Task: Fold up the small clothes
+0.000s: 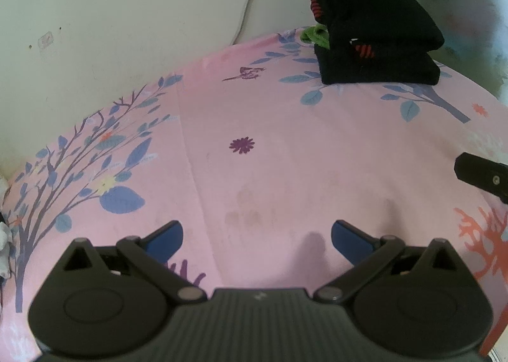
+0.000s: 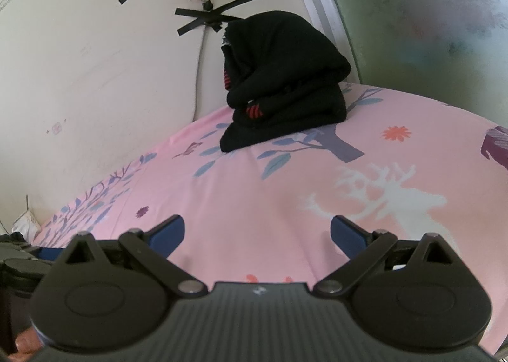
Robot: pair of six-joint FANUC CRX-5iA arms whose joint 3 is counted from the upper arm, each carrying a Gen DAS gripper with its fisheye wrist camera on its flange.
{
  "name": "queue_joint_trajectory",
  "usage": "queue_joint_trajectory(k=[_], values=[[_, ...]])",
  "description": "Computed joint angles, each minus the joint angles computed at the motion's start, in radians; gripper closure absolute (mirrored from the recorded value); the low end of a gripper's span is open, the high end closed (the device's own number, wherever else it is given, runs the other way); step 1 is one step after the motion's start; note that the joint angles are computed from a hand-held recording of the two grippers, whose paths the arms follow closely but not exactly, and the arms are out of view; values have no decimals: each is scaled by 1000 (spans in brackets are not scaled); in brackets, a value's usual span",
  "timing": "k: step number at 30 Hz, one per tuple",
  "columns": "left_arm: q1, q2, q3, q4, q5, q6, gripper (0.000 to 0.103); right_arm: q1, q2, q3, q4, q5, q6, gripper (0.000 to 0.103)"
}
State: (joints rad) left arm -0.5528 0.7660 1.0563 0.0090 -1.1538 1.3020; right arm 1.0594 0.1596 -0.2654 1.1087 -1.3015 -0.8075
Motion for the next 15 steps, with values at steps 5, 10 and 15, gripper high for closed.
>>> queue_joint_trajectory(k=[5, 10, 15], values=[[-2, -4, -9, -1, -1, -8, 0, 0, 0, -1, 1, 1, 1, 11], [-6, -9, -18, -4, -3, -24, 0, 0, 1, 1, 1, 1, 1, 11], [-13, -15, -23, -16, -1, -30, 0, 0, 1, 0, 3, 3, 0, 11]])
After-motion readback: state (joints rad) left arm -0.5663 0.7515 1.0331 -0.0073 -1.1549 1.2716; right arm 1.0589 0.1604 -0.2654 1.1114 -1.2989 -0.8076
